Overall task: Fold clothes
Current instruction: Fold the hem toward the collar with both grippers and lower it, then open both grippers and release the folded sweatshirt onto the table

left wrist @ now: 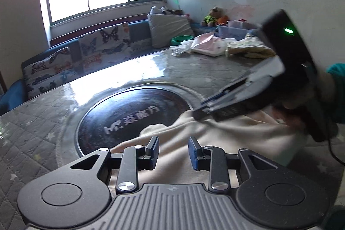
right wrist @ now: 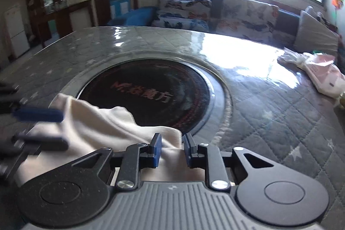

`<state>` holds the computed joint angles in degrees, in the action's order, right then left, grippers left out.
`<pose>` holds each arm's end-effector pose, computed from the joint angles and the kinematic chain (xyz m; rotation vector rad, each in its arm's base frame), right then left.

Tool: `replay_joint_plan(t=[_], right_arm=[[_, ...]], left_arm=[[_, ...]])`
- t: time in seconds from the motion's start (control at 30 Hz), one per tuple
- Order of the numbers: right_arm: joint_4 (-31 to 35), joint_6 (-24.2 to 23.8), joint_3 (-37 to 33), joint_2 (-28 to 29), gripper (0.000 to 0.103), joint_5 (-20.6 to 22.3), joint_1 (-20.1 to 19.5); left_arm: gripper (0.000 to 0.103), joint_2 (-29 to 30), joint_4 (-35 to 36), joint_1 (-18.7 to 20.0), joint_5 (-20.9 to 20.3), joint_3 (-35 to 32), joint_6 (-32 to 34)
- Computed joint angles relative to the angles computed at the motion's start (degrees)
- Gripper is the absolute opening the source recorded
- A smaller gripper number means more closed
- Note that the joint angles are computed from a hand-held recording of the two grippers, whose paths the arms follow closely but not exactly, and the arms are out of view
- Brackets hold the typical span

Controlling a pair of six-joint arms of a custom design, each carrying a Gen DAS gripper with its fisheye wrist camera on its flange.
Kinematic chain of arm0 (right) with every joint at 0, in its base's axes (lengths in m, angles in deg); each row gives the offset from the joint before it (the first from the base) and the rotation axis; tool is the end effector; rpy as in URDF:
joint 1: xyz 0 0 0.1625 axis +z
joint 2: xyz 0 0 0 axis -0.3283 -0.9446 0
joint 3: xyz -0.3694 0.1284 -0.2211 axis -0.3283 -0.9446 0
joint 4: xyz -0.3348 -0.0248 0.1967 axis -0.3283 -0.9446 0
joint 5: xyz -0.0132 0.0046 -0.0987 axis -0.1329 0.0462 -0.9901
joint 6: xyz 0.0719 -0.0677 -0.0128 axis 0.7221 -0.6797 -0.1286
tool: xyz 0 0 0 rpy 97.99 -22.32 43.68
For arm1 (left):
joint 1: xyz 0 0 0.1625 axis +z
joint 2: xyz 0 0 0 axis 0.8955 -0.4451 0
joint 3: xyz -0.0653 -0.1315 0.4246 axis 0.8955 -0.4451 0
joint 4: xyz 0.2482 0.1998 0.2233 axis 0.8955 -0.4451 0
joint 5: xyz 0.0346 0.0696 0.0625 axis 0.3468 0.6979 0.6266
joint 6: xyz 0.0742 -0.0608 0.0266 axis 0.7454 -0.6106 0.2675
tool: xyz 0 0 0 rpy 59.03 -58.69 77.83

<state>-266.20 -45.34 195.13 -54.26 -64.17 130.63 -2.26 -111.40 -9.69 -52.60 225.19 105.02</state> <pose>0.2170 -0.3635 0.0170 0.4907 -2.2714 0.9295 -0.0589 -0.3574 0.1987 1.5470 2.2757 -0.7255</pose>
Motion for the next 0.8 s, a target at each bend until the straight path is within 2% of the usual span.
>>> replay_joint_plan(t=[0.1, 0.3, 0.47, 0.6, 0.7, 0.8], right_arm=[[1.5, 0.3, 0.9, -1.8, 0.022, 1.6, 0.8], [9.0, -1.3, -0.2, -3.3, 0.032, 6.8, 2.3], [14.5, -2.8, -4.9, -1.3, 0.033, 5.2, 1.9], [16.3, -1.4, -6.9, -1.2, 0.035, 5.1, 1.3], [16.9, -0.3, -7.3, -1.6, 0.035, 5.3, 1.5], [15.3, -1.8, -7.8, -1.0, 0.035, 5.3, 2.6]], left_arm=[[0.033, -0.9, 1.1, 0.1, -1.1, 0.9, -0.4], [0.033, -1.1, 1.8, 0.7, -1.8, 2.3, -2.2], [0.033, -2.2, 3.0, 1.4, -2.3, 3.0, -3.5], [0.034, -3.0, 4.1, 2.2, -2.9, 3.0, -3.5], [0.036, -3.3, 4.6, 2.6, -3.4, 2.7, -3.3], [0.037, -3.1, 4.5, 2.8, -3.6, 2.6, -3.2]])
